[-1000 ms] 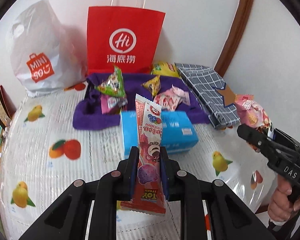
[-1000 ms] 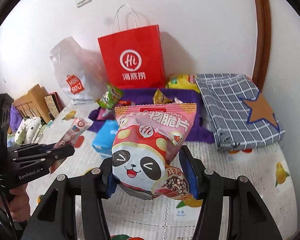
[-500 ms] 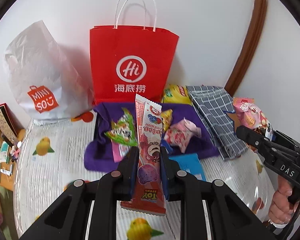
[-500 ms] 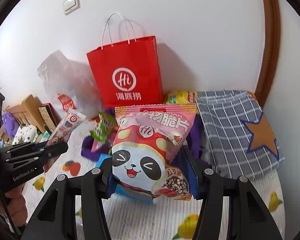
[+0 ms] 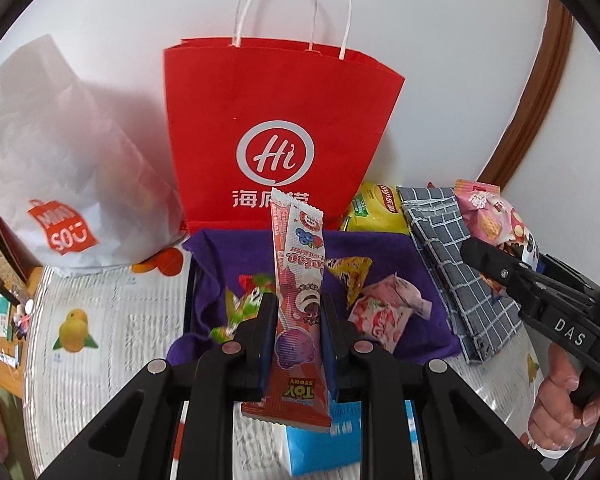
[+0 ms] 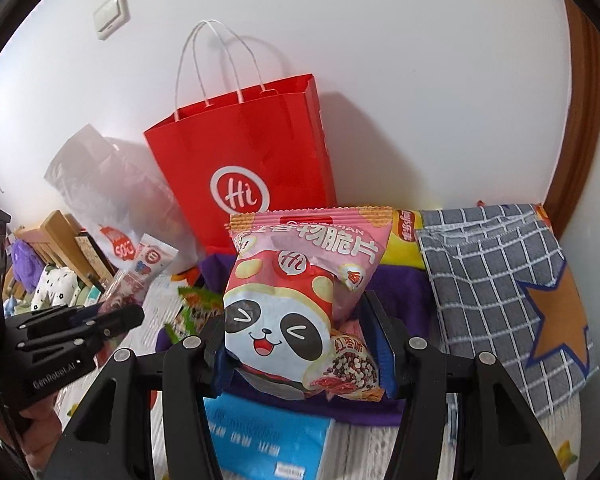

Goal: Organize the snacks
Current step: 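Carry the panda bag and ice-pop packet over the purple towel with both tools, then open the right tool to drop the panda bag while the left tool drops the ice-pop packet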

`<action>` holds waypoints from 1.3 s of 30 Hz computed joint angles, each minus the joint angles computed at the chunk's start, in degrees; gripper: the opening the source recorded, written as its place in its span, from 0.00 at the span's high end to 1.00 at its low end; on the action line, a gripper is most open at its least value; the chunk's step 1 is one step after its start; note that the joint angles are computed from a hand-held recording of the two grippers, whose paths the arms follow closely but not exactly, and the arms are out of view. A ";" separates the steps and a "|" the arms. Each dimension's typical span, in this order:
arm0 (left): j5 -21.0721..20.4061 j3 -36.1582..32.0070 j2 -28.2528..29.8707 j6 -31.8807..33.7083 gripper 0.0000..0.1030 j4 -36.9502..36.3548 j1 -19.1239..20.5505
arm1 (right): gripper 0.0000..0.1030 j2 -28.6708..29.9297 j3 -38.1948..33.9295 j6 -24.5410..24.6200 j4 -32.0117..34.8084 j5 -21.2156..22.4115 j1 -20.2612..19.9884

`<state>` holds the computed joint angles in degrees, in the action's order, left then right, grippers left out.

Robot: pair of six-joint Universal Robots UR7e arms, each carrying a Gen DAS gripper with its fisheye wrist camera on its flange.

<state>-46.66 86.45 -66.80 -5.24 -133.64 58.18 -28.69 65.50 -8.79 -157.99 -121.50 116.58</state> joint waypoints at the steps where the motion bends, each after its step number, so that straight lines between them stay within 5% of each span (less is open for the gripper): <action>1: -0.46 -1.08 1.02 0.45 0.81 0.12 0.40 | 0.46 0.61 -0.94 -0.50 0.31 -0.10 -0.28; 19: -6.49 -10.17 10.75 -0.16 0.81 7.48 6.35 | 0.46 7.90 -9.48 -2.81 10.56 -2.15 -5.39; 35: -5.26 -10.20 11.47 -1.28 0.79 8.24 6.38 | 0.44 11.54 -12.98 -1.16 17.82 -6.44 -5.53; 39: -5.21 -10.25 11.56 -1.32 0.75 8.27 6.19 | 0.37 11.48 -13.56 -0.43 19.10 -6.24 -5.37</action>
